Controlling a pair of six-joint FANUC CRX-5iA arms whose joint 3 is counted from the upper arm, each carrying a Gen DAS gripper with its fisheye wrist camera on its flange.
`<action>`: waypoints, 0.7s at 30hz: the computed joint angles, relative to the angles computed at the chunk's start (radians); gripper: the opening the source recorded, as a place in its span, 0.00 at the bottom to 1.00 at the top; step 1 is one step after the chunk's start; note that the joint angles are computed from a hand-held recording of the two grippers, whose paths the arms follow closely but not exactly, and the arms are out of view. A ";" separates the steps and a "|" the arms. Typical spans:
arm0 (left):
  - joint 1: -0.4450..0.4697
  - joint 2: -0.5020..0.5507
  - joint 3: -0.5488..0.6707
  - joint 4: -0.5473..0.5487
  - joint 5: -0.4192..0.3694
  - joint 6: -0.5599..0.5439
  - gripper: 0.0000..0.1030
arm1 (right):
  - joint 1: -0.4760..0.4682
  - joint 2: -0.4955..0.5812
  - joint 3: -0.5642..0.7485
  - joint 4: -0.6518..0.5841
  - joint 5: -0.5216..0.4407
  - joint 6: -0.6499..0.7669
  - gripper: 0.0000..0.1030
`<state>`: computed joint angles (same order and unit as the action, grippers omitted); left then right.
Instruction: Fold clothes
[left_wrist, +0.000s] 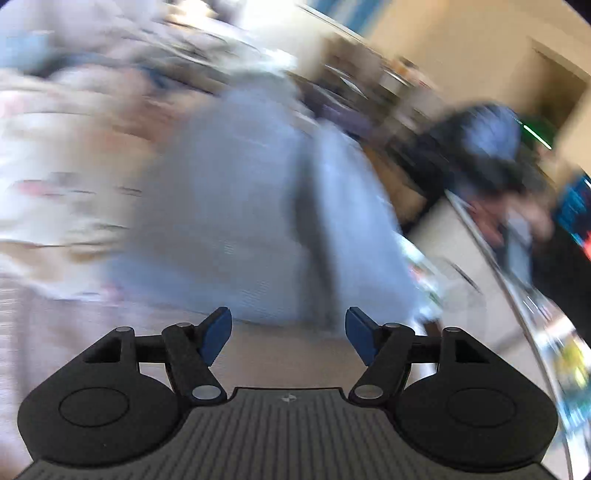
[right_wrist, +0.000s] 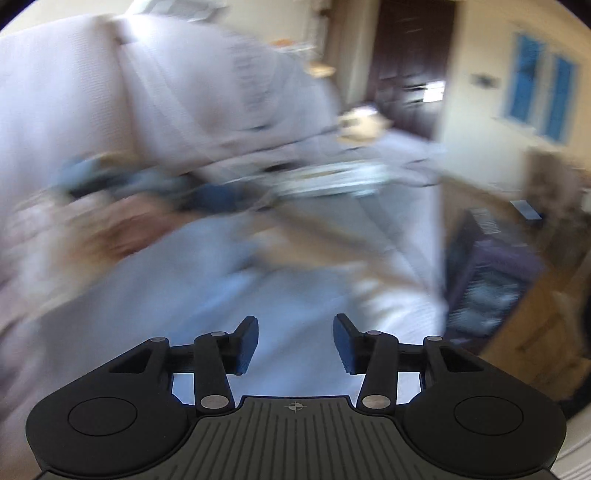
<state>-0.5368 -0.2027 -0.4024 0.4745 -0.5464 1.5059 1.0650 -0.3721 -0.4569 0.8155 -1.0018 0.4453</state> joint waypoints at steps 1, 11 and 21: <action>0.004 -0.001 0.024 -0.088 -0.004 0.047 0.61 | 0.032 -0.016 0.013 -0.069 0.013 0.037 0.44; 0.033 0.096 0.110 -0.207 -0.038 -0.273 0.48 | 0.108 0.122 0.188 -0.507 0.026 0.375 0.40; 0.100 0.157 0.078 0.027 -0.130 -0.530 0.07 | 0.092 0.234 0.245 -0.531 -0.029 0.447 0.14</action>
